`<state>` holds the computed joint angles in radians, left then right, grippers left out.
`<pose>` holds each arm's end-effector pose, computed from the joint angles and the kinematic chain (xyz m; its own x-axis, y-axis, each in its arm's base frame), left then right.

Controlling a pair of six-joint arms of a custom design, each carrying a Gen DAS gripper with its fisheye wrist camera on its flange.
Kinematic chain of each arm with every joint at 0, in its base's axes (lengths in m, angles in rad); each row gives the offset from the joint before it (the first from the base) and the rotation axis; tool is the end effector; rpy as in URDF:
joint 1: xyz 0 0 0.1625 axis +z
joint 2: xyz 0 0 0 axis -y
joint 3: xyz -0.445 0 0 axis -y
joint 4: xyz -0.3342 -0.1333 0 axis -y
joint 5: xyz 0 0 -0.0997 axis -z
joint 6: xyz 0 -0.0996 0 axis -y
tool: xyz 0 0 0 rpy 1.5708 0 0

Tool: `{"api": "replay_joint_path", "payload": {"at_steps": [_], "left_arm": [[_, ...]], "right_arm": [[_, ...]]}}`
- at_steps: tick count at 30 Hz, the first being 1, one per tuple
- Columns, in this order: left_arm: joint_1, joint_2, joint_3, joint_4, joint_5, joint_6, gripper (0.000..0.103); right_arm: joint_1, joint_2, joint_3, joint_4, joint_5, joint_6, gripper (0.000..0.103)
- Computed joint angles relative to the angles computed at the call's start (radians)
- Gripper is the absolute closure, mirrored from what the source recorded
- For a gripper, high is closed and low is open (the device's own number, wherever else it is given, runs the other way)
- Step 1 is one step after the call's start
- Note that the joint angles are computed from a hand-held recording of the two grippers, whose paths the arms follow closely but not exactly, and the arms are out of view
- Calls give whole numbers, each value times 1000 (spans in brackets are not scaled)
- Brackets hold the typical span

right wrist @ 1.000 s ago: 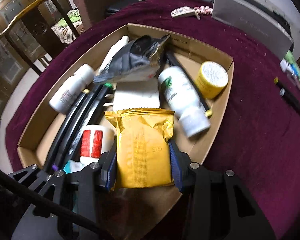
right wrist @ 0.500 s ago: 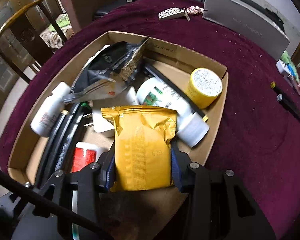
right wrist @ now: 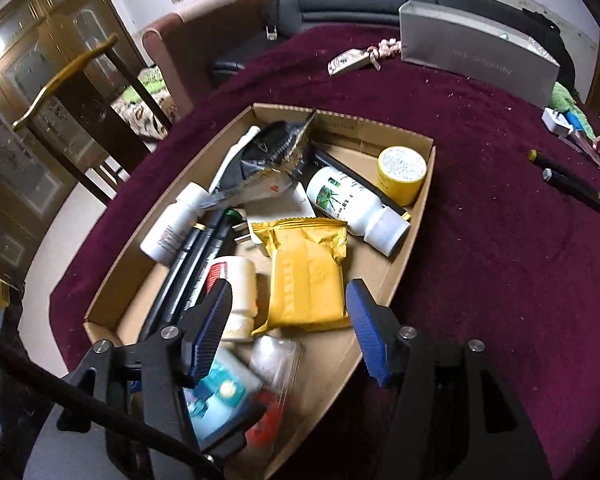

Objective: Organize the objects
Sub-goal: 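Lower the tissue pack and pouch into the tray and open both tools, then withdraw both tools up and away from the tray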

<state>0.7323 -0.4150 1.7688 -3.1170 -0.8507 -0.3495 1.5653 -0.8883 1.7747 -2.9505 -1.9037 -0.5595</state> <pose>-0.3067 -0.5433 -0.0389 -0.8103 0.2213 -0.5427 0.4816 0.7791 -0.4013 0.0973 -0.6249 0.2132 -0.8028 -0.3319 0.4953 -0.4971 0.8314 -0.2486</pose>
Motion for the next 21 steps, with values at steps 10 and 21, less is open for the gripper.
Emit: {"api": "replay_joint_path", "payload": {"at_steps": [10, 21], "left_arm": [[-70, 21, 21, -116, 178, 39, 35], [-171, 107, -11, -455, 487, 278, 3]], "right_arm": [[-39, -91, 132, -172, 78, -12, 38], [-87, -127, 269, -469, 95, -85, 34]]}}
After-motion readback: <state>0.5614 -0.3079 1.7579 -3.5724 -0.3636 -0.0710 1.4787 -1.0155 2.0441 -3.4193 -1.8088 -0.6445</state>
